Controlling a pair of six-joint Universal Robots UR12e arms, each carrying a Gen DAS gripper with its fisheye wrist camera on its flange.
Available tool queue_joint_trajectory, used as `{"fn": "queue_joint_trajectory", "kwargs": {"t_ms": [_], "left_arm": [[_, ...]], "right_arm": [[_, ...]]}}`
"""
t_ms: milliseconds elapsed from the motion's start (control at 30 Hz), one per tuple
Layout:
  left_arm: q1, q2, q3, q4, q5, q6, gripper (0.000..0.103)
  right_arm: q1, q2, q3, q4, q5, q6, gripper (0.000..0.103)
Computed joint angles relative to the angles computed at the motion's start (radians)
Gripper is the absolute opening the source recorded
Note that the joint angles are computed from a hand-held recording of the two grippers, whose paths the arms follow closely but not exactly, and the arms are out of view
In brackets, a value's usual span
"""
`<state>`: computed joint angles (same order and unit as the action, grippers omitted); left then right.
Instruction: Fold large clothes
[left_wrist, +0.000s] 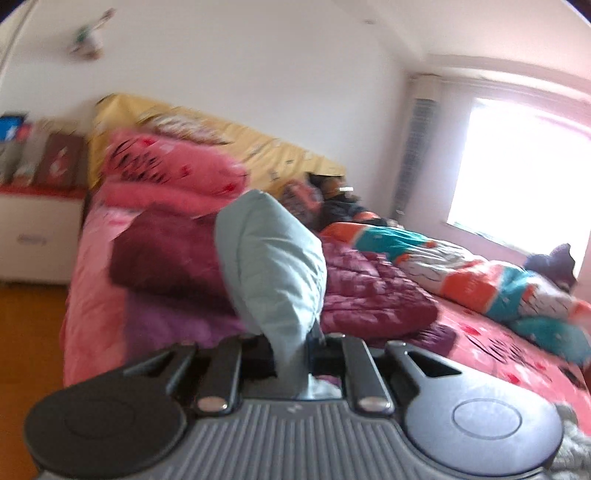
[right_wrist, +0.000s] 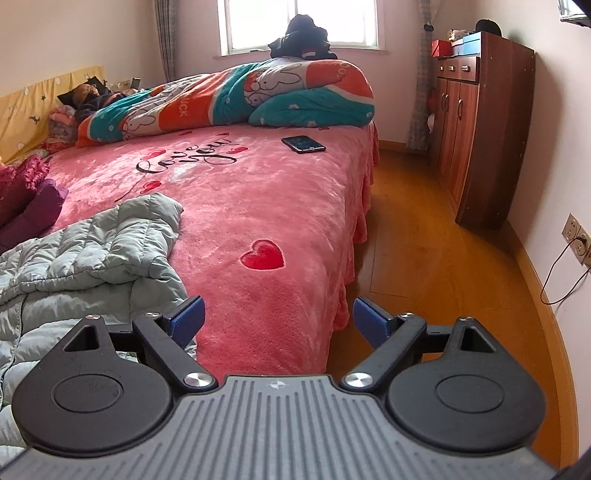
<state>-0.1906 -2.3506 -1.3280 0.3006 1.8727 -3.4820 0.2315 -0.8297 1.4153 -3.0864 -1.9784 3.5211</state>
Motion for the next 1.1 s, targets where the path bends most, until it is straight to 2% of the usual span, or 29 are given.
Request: {"fn": "queue_joint_trajectory", "kwargs": {"t_ms": [133,233,367,533,633,733,800,867,967,1100], "left_arm": [[-0.032,-0.009,0.032,-0.004,-0.036,0.129,0.012],[-0.055,-0.018,0.059,-0.026,-0.089,0.232,0.012],[-0.089,-0.037,0.101,-0.094,-0.144,0.329,0.013],[-0.126,-0.065,0.152,-0.213,-0.191,0.398,0.015],[-0.141,-0.074,0.163,-0.268,-0.206,0.415,0.023],[-0.153,-0.067,0.150,-0.285,-0.216,0.422,0.049],[-0.161,-0.065,0.149,-0.281,-0.236,0.437,0.055],[-0.167,-0.054,0.136,-0.271,-0.254,0.456,0.067],[-0.170,-0.035,0.105,-0.223,-0.286,0.488,0.069],[-0.165,-0.010,0.072,-0.186,-0.275,0.478,0.069]], "right_arm": [[-0.001,0.000,0.003,-0.011,0.007,0.014,0.103],[-0.002,0.000,0.003,-0.017,0.016,0.026,0.103],[-0.003,0.002,0.005,-0.034,0.035,0.022,0.103],[-0.008,-0.001,0.014,-0.056,0.060,0.037,0.103],[-0.012,-0.004,0.021,-0.067,0.072,0.057,0.103],[-0.016,-0.007,0.028,-0.079,0.086,0.075,0.103],[-0.017,-0.008,0.031,-0.085,0.093,0.084,0.103],[-0.019,-0.009,0.033,-0.091,0.099,0.091,0.103],[-0.021,-0.008,0.033,-0.098,0.111,0.106,0.103],[-0.022,-0.010,0.036,-0.102,0.123,0.117,0.103]]}}
